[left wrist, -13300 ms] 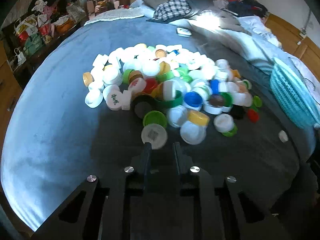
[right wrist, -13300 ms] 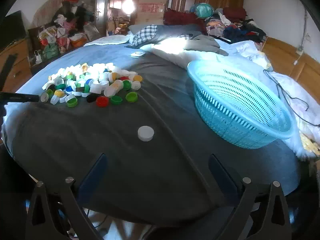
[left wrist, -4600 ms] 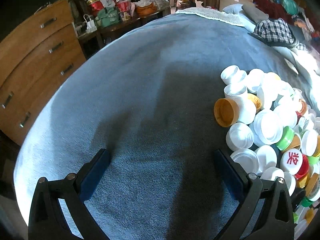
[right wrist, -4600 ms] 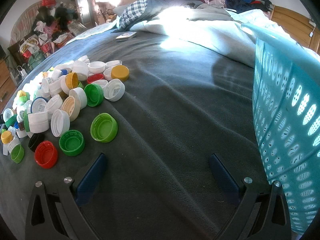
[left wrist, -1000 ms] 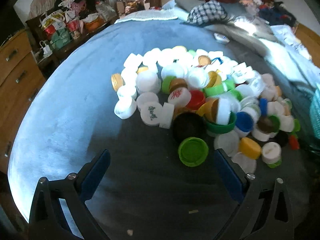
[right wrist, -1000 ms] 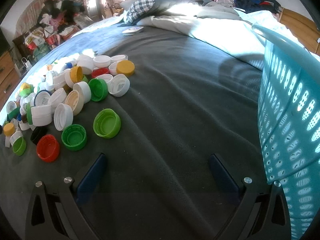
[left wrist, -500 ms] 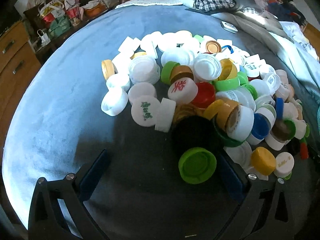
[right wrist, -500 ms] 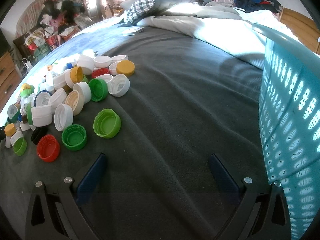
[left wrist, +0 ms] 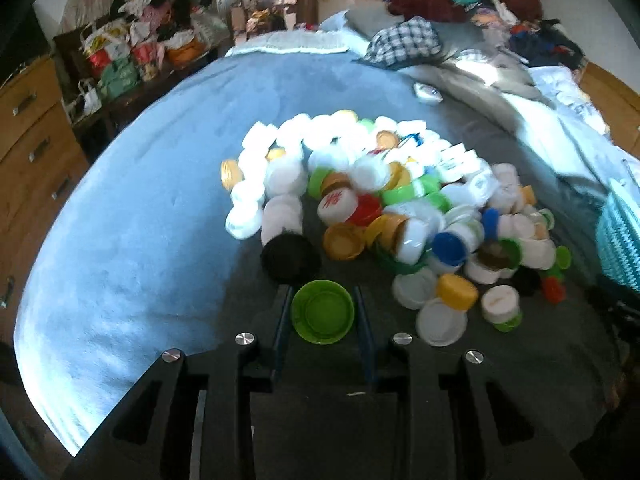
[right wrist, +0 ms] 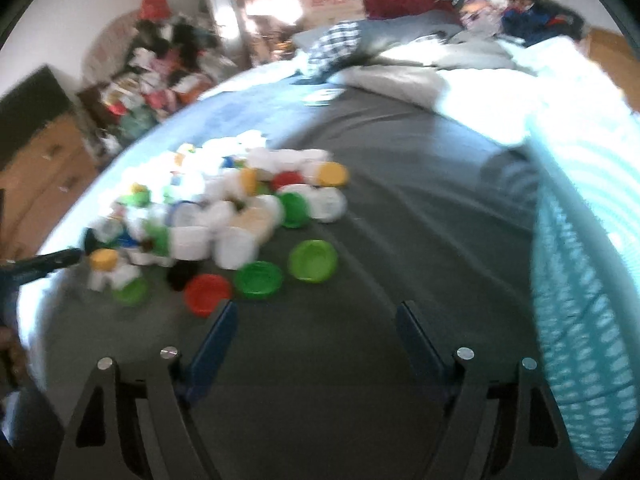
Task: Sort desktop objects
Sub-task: 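Grasp a green cap with the left gripper while the right gripper grasps a red cap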
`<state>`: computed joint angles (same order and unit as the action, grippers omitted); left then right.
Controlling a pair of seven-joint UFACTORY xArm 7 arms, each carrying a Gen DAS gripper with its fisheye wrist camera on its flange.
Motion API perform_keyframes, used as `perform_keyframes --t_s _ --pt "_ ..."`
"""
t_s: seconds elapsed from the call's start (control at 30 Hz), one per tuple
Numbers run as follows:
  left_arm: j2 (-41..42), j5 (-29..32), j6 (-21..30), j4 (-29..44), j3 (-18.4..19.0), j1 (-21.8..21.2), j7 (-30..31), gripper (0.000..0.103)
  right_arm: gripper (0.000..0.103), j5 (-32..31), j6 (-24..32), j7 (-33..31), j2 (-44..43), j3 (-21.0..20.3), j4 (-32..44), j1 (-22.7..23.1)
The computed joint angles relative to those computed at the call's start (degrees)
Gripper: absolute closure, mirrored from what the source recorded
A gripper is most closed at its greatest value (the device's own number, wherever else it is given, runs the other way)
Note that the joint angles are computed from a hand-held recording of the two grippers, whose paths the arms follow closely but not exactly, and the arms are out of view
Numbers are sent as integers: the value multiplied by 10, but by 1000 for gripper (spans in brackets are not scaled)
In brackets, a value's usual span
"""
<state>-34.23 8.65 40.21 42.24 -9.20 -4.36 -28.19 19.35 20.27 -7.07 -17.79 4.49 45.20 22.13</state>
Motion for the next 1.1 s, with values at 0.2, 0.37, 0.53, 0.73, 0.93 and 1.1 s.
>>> perform_keyframes --t_s 0.2,0.37,0.53,0.73,0.93,1.1 --pt "-7 -32 -9 18 24 -17 31 77 41 85 41 -80 33 -25 32 37" --pt "-18 -59 -30 17 36 -33 70 77 46 122 49 -138 36 1 36 44" --pt "-31 -67 -48 11 32 -30 87 77 46 85 20 -102 64 28 46 31" --pt "-30 -64 -45 17 22 -17 81 77 48 97 15 -104 88 26 64 28" --pt "-28 -68 -45 20 23 -22 84 77 72 118 19 -106 73 21 55 23" --pt "-17 -75 -38 44 18 -36 93 77 72 42 22 -40 34 41 46 1"
